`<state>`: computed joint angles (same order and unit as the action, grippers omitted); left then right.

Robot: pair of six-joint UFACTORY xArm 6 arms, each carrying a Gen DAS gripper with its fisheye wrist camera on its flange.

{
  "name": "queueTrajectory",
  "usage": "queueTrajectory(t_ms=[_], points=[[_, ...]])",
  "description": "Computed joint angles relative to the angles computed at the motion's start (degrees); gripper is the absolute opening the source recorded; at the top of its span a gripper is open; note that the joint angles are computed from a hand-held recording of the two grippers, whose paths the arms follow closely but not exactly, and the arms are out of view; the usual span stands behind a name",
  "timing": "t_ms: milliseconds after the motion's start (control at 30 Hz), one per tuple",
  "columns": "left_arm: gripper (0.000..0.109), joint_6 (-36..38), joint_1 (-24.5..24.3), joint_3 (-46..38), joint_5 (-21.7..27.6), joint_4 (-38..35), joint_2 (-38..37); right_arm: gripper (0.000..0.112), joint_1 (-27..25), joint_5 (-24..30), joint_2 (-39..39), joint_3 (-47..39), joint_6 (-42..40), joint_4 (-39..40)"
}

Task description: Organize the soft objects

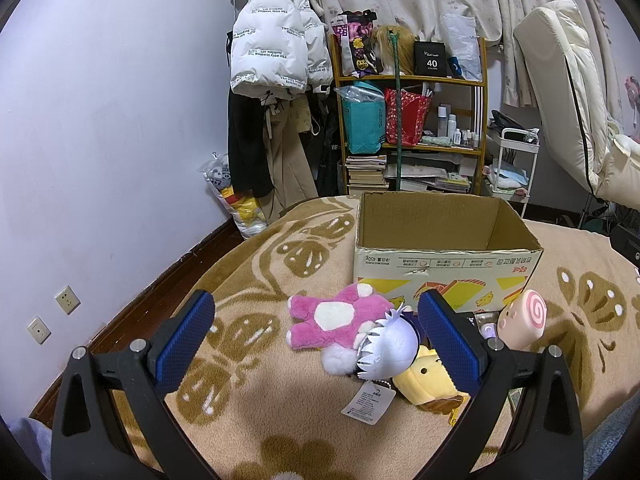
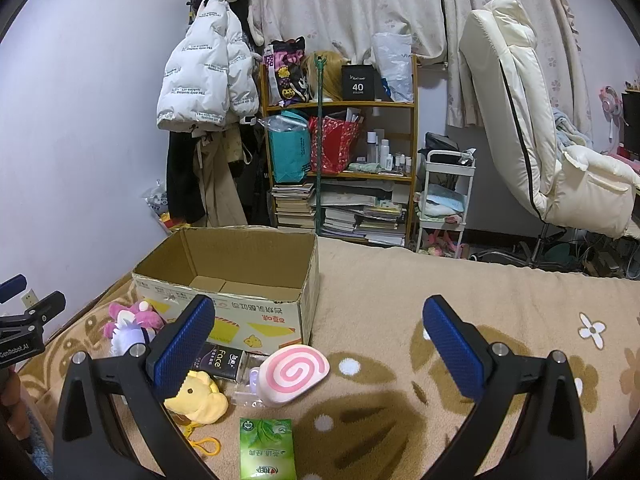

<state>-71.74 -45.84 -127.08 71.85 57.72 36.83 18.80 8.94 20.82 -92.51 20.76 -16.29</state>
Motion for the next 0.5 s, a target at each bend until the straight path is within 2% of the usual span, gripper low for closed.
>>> queueTrajectory(t_ms=[500], points=[[0.101, 0.1, 0.0, -0.2, 0.1, -0.2, 0.1, 0.103, -0.1, -0.2, -0.2, 0.1, 0.5, -0.5]])
